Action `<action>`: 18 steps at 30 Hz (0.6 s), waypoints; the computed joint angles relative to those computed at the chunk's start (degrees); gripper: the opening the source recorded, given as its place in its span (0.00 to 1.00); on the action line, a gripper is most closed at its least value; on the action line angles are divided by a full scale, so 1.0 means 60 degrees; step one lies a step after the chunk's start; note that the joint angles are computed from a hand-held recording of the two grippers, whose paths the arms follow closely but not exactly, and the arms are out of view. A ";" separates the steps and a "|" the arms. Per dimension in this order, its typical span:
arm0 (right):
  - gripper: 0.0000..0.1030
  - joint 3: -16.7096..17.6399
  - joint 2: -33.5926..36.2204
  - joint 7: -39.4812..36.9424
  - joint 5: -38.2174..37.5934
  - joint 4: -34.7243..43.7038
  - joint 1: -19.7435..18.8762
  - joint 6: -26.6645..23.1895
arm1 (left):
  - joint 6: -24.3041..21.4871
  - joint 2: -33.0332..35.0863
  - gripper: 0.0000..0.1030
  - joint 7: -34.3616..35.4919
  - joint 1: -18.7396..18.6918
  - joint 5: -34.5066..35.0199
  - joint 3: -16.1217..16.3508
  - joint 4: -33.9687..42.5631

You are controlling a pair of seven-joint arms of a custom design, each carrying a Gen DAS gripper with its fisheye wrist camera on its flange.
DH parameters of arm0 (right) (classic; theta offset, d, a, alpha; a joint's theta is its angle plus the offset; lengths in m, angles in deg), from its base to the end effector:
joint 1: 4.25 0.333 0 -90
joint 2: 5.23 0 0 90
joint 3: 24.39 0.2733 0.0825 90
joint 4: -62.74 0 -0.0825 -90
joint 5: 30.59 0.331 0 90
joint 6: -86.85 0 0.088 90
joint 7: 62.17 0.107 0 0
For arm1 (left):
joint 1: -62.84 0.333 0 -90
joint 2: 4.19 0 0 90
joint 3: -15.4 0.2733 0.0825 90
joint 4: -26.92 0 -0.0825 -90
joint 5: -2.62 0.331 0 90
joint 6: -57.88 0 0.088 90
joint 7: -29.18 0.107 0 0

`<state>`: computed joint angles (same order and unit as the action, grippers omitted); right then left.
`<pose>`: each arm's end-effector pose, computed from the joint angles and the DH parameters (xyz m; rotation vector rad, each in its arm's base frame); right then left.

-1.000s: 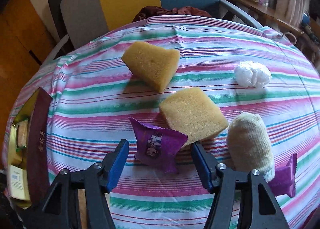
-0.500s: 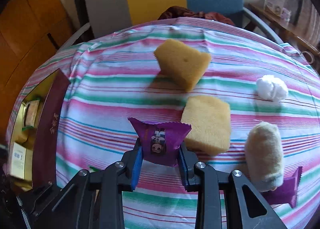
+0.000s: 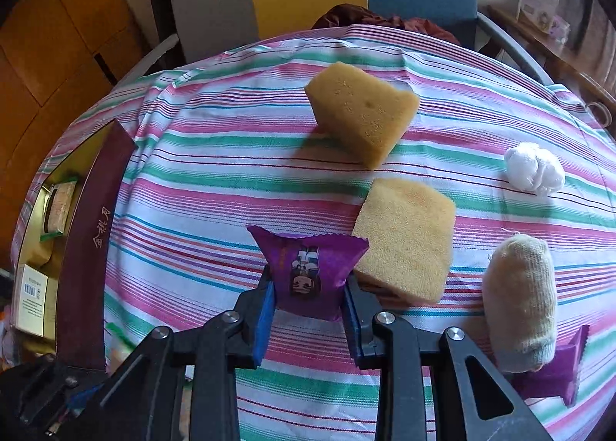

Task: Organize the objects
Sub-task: 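Drop the cracker packet into the tray with the left gripper while the right holds the purple packet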

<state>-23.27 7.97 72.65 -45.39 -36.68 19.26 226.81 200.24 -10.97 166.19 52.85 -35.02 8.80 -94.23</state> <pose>0.5526 0.2519 0.4745 -1.7031 2.0748 -0.3941 0.4918 -0.1457 0.4983 -1.2104 2.5478 -0.9834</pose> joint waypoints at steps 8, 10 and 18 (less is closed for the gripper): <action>0.31 -0.0032 -0.0067 0.0181 -0.0260 -0.0059 0.0054 -0.0031 | -0.0547 -0.0404 0.36 0.0065 0.0054 -0.0336 0.0238 0.0101; 0.31 -0.0031 -0.0088 0.0224 -0.0304 -0.0080 0.0045 -0.0020 | -0.0554 -0.0438 0.36 0.0041 0.0085 -0.0378 0.0299 0.0166; 0.31 -0.0001 -0.0137 0.0255 -0.0434 -0.0113 0.0050 0.0006 | -0.1106 -0.0519 0.36 -0.0151 0.0449 -0.0808 0.0725 0.0660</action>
